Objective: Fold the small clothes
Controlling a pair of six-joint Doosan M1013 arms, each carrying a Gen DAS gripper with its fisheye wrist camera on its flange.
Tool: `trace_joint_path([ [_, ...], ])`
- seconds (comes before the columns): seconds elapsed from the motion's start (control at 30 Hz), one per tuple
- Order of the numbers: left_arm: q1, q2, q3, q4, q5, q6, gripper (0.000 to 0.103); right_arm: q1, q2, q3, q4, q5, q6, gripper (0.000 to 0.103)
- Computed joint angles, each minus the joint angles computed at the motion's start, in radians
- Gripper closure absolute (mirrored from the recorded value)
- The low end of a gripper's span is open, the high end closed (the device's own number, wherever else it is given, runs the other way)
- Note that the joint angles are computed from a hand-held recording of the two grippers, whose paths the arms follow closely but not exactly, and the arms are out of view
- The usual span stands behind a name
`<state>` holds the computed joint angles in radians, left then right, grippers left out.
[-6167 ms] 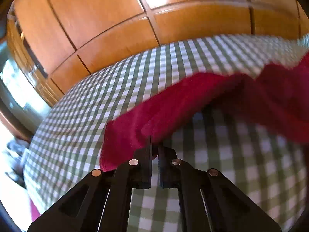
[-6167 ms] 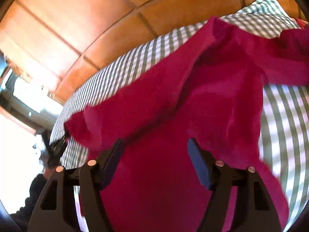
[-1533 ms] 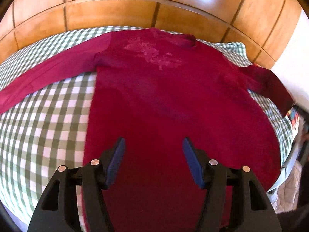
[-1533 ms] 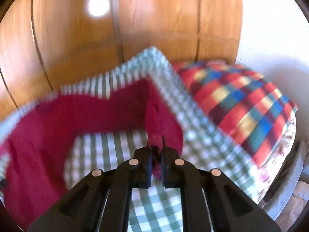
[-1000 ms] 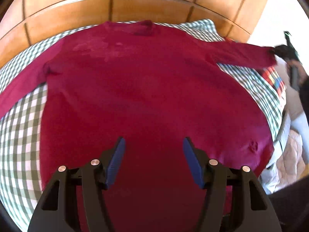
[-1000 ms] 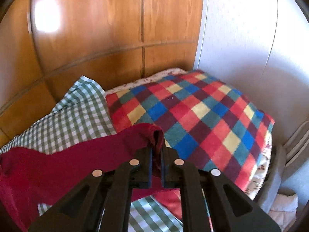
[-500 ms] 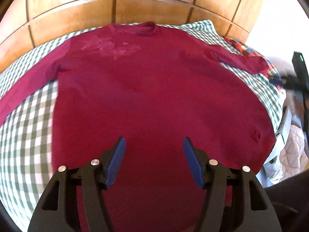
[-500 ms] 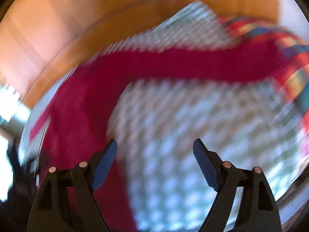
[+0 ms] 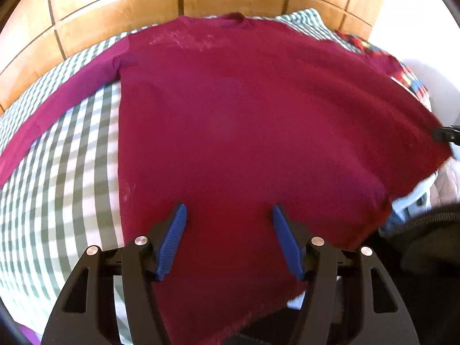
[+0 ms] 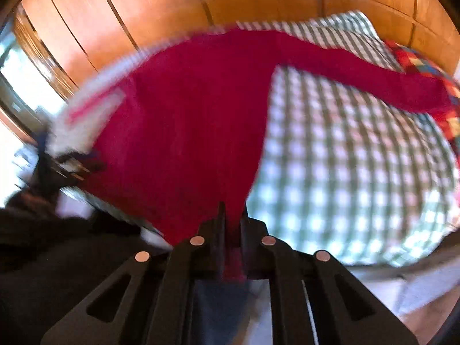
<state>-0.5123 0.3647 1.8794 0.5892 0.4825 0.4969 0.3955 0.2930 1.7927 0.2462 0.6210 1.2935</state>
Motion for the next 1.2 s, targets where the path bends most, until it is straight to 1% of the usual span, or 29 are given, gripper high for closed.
trace_joint_path([
  [0.03,-0.002,-0.003,0.005,0.001,-0.001,-0.001,0.042,0.002,0.021,-0.014,-0.088,0.050,0.078,0.091],
  [0.07,-0.003,-0.006,0.008,-0.009,-0.002,0.008,0.042,0.000,0.029,-0.020,-0.134,0.067,0.125,0.076],
  [0.1,0.000,-0.012,0.011,-0.034,-0.008,0.031,0.042,-0.004,0.033,-0.025,-0.155,0.063,0.166,0.050],
  [0.13,0.008,-0.020,0.014,-0.067,-0.025,0.056,0.042,-0.015,0.028,-0.022,-0.124,0.038,0.160,0.044],
  [0.2,0.021,-0.037,0.023,-0.069,-0.063,0.038,0.042,-0.027,0.023,-0.033,-0.089,-0.004,0.141,0.043],
  [0.27,0.033,-0.053,0.028,0.033,-0.079,-0.082,0.042,-0.027,0.031,-0.065,-0.105,-0.038,0.151,0.037],
  [0.3,0.040,-0.058,0.026,0.128,-0.070,-0.175,0.042,-0.027,0.047,-0.094,-0.113,-0.053,0.155,0.034],
  [0.33,0.046,-0.059,0.021,0.173,-0.059,-0.215,0.042,-0.022,0.061,-0.119,-0.131,-0.058,0.172,0.033],
  [0.37,0.054,-0.057,0.008,0.229,-0.027,-0.263,0.037,-0.021,0.080,-0.147,-0.148,-0.063,0.188,0.031],
  [0.43,0.069,-0.050,-0.015,0.327,0.029,-0.351,0.033,-0.021,0.134,-0.230,-0.164,-0.058,0.215,0.031],
  [0.47,0.078,-0.046,-0.025,0.359,0.041,-0.377,0.033,-0.025,0.159,-0.271,-0.156,-0.047,0.217,0.030],
  [0.5,0.095,-0.039,-0.041,0.381,0.058,-0.398,0.033,-0.026,0.195,-0.327,-0.150,-0.034,0.228,0.026],
  [0.53,0.110,-0.034,-0.053,0.382,0.066,-0.400,0.033,-0.028,0.215,-0.360,-0.141,-0.021,0.225,0.024],
  [0.57,0.127,-0.027,-0.070,0.381,0.073,-0.401,0.033,-0.026,0.243,-0.405,-0.146,-0.005,0.236,0.023],
  [0.63,0.159,-0.011,-0.101,0.378,0.080,-0.386,0.033,-0.025,0.327,-0.531,-0.165,0.052,0.249,0.023],
  [0.73,0.204,0.030,-0.169,0.361,0.131,-0.316,0.033,-0.020,0.435,-0.706,-0.203,0.135,0.269,0.023],
  [0.8,0.239,0.054,-0.206,0.326,0.128,-0.271,0.033,-0.014,0.498,-0.807,-0.235,0.181,0.281,0.023],
  [0.87,0.276,0.089,-0.257,0.271,0.130,-0.199,0.033,-0.012,0.556,-0.899,-0.256,0.224,0.277,0.022],
  [0.9,0.285,0.104,-0.277,0.260,0.140,-0.179,0.033,-0.008,0.600,-0.975,-0.279,0.262,0.276,0.021],
  [0.93,0.298,0.123,-0.304,0.244,0.149,-0.149,0.033,-0.008,0.630,-1.024,-0.287,0.285,0.269,0.021],
  [1.0,0.322,0.150,-0.339,0.207,0.144,-0.091,0.033,-0.009,0.697,-1.142,-0.288,0.345,0.245,0.021],
  [1.07,0.348,0.183,-0.380,0.136,0.131,0.013,0.033,-0.010,0.753,-1.240,-0.284,0.400,0.229,0.021],
  [1.1,0.354,0.194,-0.394,0.114,0.137,0.044,0.033,-0.013,0.773,-1.276,-0.271,0.426,0.216,0.022],
  [1.13,0.364,0.209,-0.411,0.075,0.139,0.090,0.033,-0.016,0.813,-1.352,-0.254,0.487,0.194,0.023],
  [1.17,0.377,0.222,-0.424,0.005,0.129,0.160,0.033,-0.016,0.838,-1.398,-0.244,0.533,0.173,0.037],
  [1.2,0.386,0.232,-0.436,-0.040,0.129,0.204,0.033,-0.017,0.853,-1.422,-0.225,0.561,0.140,0.056],
])
